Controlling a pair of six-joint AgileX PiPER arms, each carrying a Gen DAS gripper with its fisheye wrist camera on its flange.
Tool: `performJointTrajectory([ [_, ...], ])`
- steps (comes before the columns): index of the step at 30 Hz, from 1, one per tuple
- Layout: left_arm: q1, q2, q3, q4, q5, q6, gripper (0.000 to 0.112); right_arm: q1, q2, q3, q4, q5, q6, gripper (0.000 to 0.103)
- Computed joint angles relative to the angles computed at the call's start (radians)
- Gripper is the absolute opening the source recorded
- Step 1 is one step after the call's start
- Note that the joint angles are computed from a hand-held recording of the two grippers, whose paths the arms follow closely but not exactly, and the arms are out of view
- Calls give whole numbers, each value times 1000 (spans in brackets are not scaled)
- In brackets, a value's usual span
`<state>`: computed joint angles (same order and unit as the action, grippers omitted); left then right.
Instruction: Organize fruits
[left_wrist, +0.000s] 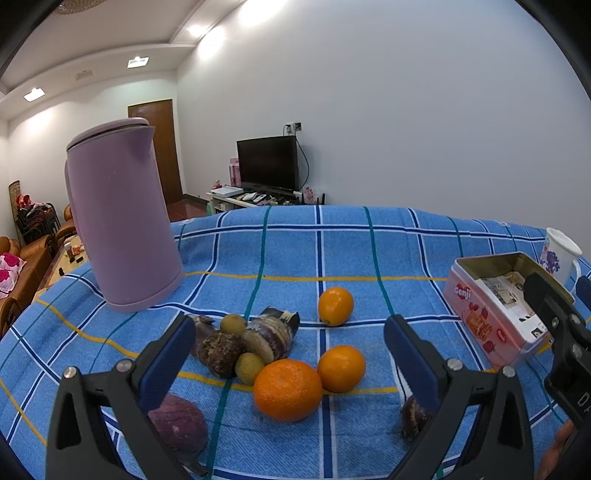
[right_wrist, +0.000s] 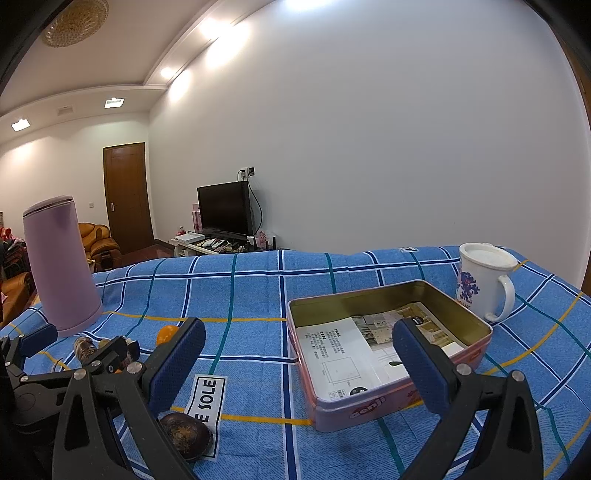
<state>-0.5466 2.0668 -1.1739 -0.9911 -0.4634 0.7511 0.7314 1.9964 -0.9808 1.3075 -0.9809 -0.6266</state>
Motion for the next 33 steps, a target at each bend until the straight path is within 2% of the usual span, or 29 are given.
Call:
performJointTrajectory([
  [27, 9, -3, 3, 4, 17, -15, 103, -5, -8, 9, -19, 16, 9, 102],
  [33, 12, -2, -3, -66, 20, 37, 103, 2, -12, 14, -27, 15, 9, 102],
])
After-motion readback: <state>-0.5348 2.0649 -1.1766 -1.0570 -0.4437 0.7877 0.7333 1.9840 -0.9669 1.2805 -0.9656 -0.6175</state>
